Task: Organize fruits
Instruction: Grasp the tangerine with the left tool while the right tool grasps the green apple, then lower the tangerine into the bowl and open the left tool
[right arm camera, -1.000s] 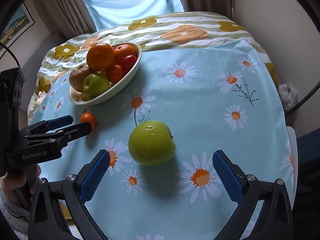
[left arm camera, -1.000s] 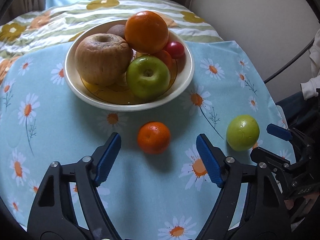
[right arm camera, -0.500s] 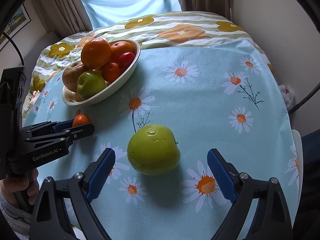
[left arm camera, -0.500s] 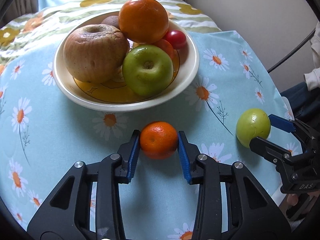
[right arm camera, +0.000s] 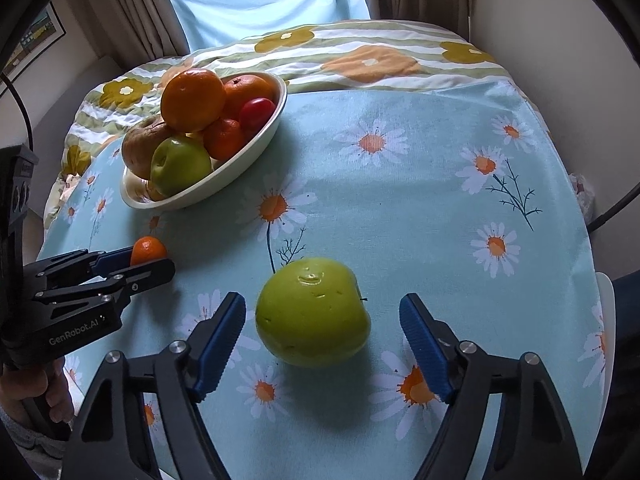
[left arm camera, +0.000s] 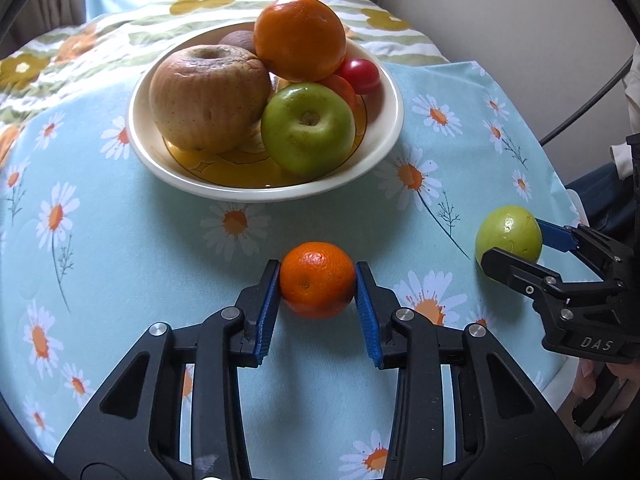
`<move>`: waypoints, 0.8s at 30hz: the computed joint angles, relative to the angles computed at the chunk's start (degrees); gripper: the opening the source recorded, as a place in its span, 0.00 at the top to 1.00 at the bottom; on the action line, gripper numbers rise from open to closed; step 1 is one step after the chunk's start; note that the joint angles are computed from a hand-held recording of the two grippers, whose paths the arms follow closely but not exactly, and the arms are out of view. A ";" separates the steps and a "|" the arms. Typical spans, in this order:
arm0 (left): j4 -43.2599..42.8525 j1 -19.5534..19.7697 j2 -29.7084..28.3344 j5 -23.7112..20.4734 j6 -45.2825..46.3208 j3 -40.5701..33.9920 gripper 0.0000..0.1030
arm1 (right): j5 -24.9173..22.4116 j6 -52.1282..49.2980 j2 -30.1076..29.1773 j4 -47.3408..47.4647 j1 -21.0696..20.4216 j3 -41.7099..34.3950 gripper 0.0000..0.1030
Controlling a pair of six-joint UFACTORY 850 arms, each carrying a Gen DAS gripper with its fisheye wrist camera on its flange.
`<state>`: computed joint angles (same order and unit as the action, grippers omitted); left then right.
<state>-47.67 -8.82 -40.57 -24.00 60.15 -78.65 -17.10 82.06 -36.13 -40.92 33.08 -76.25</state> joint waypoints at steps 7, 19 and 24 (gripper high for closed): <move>-1.16 0.46 2.32 1.85 -0.01 2.29 0.60 | 0.71 -8.30 -0.87 6.15 -0.22 -0.91 0.49; -4.08 0.99 8.97 5.12 -0.68 7.29 0.60 | 2.10 -14.33 2.56 7.53 -0.17 0.75 0.49; -3.16 0.79 11.65 6.37 -2.09 8.31 0.60 | 2.31 -21.18 3.94 11.99 -0.36 0.34 0.49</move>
<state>-50.84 -8.03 -28.92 -17.64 58.06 -70.34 -14.79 60.88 -32.19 -28.93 32.73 -75.91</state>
